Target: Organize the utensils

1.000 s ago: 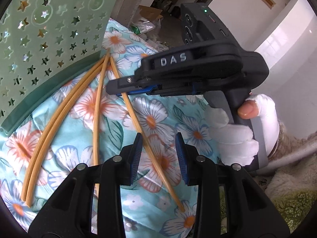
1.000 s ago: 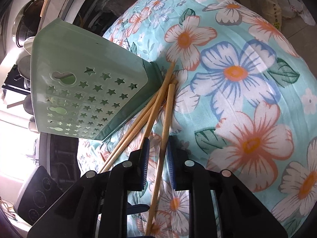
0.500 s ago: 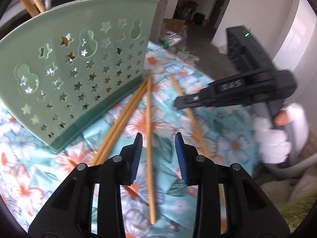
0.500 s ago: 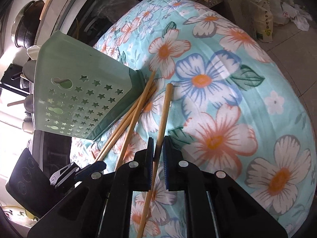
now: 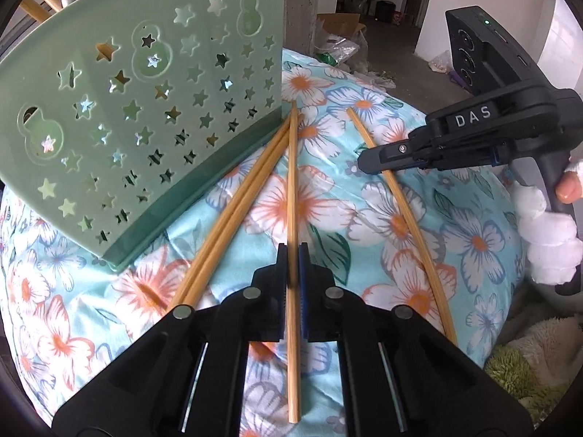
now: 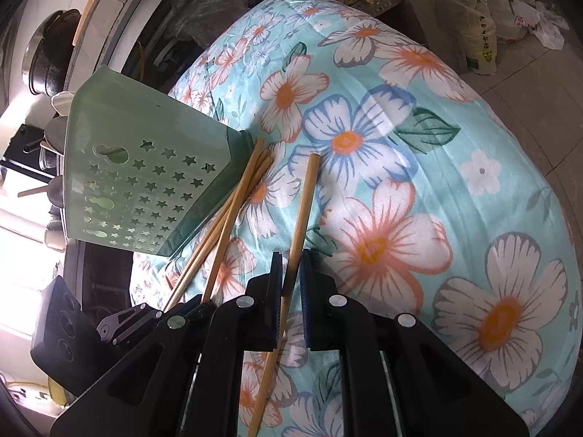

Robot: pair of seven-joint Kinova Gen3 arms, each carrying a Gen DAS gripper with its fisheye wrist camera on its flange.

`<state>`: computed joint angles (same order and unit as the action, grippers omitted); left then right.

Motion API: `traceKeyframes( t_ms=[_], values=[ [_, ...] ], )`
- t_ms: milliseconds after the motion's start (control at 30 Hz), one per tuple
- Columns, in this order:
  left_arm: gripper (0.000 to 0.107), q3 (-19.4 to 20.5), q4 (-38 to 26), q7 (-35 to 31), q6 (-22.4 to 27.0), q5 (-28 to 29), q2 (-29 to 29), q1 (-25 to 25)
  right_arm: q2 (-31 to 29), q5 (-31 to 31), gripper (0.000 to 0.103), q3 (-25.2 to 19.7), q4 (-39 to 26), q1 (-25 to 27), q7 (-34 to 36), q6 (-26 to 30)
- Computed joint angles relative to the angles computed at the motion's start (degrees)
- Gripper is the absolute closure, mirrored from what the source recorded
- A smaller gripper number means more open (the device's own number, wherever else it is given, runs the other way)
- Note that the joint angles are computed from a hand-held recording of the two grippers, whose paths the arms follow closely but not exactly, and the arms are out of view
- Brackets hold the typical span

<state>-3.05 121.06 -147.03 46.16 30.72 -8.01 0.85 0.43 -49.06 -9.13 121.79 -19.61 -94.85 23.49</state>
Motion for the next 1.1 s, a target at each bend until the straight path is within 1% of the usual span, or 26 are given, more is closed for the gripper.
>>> traceKeyframes(
  t_ms=[67, 200, 267, 333, 400, 500, 633, 800, 967, 1100],
  values=[
    [0.102, -0.37, -0.25, 0.9, 2.56, -0.53, -0.47, -0.31, -0.07, -1.2, 0.093, 0.11, 0.29, 0.16, 1.3, 0.06],
    [0.102, -2.39, -1.72, -0.11, 9.51, -1.24, -0.52, -2.15, -0.13, -4.55, 0.093, 0.38, 0.97, 0.5, 4.6, 0.08],
    [0.102, -2.99, -2.25, -0.32, 11.49, -0.9, -0.6, -3.18, -0.14, -6.1, 0.093, 0.51, 1.28, 0.7, 6.21, 0.15],
    [0.1, -3.85, -2.51, -1.22, 13.18, 0.78, -0.46, -4.17, -0.07, -7.79, 0.093, 0.64, 1.57, 0.93, 7.94, 0.26],
    [0.094, -3.98, -3.03, -1.4, 13.94, 2.49, 0.21, -4.99, 0.0, -8.69, 0.093, 0.69, 1.64, 1.1, 8.84, 0.42],
    [0.093, -2.52, -3.5, -0.69, 13.28, 3.74, 1.22, -5.18, 0.15, -10.18, 0.093, 0.8, 1.77, 1.44, 10.45, 0.74],
    [0.093, 0.59, -4.64, 2.03, 10.4, 3.19, 2.56, -3.51, 0.21, -12.02, 0.093, 0.79, 2.1, 1.76, 12.25, 0.84],
    [0.093, 3.62, -6.45, 7.6, 6.47, -0.05, 5.02, -0.93, 0.24, -14.37, 0.094, 0.94, 2.56, 2.15, 14.66, 1.14],
    [0.093, 4.84, -6.9, 10.53, 4.17, -1.82, 6.24, 0.81, 0.47, -16.1, 0.094, 1.03, 2.81, 2.51, 16.5, 1.46],
    [0.093, 4.96, -6.75, 11.32, 3.35, -2.09, 6.42, 1.36, 0.61, -16.87, 0.094, 1.01, 2.89, 2.69, 17.31, 1.56]
  ],
)
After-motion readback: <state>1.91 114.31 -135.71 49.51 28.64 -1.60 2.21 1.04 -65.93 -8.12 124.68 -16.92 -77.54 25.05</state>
